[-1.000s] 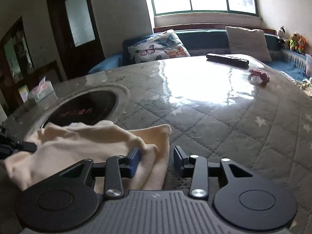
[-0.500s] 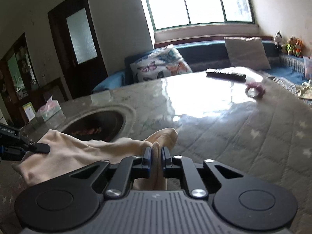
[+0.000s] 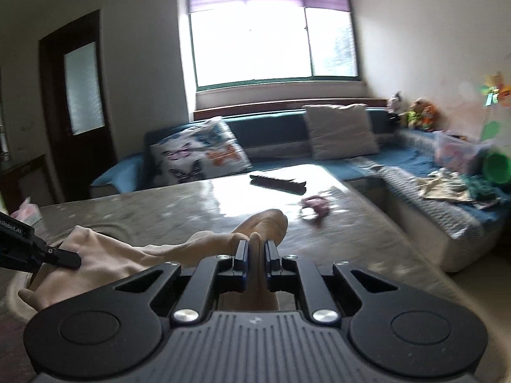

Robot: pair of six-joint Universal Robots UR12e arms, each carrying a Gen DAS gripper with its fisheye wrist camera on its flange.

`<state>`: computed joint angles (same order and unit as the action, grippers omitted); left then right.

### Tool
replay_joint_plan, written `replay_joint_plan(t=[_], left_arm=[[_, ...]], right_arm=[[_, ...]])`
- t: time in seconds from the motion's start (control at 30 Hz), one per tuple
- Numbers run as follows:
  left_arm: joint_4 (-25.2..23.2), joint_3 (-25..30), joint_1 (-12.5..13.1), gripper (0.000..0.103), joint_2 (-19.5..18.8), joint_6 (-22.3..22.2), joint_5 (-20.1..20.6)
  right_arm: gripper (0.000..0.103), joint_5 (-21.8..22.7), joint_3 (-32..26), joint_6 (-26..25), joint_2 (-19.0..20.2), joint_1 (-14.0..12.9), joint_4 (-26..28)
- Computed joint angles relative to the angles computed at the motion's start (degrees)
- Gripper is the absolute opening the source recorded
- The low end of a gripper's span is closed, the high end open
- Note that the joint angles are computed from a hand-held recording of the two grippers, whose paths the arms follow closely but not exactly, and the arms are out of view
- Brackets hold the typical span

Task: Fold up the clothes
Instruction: 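Lift and drag the bundle away from the hob with the left gripper, then release the bundle and open the left gripper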

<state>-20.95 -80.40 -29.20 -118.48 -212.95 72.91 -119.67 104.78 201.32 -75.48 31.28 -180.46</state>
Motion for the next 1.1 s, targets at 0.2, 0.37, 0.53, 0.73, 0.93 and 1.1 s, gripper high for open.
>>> replay_joint_plan(t=[0.2, 0.37, 0.53, 0.73, 0.93, 1.1], left_arm=[[-3.9, 6.1, -2.0, 0.015, -3.8, 1.9, -0.5], [-7.5, 9.4, -3.1, 0.015, -6.1, 4.0, -0.1], [-10.0, 9.8, -3.6, 0.027, -6.5, 6.2, 3.8], [-9.8, 9.3, -3.7, 0.048, -6.3, 7.1, 8.4], [-10.8, 11.1, -4.5, 0.061, -7.2, 9.5, 9.7], [-11.6, 14.0, -5.4, 0.064, -8.8, 13.0, 10.7]], right_arm=[[0.009, -3.0, 2.4, 1.2, -2.0, -1.8, 2.5], [0.009, -4.3, 4.1, 2.8, -3.1, -3.0, 4.3], [0.011, -5.6, 4.7, 6.9, -3.0, -4.2, 9.3], [0.013, -4.8, 5.9, 7.3, -3.3, -4.8, 9.5], [0.013, 0.4, 5.7, 7.3, -2.8, -5.6, 7.6], [0.013, 4.0, 4.2, 7.4, -1.2, -6.0, 7.6]])
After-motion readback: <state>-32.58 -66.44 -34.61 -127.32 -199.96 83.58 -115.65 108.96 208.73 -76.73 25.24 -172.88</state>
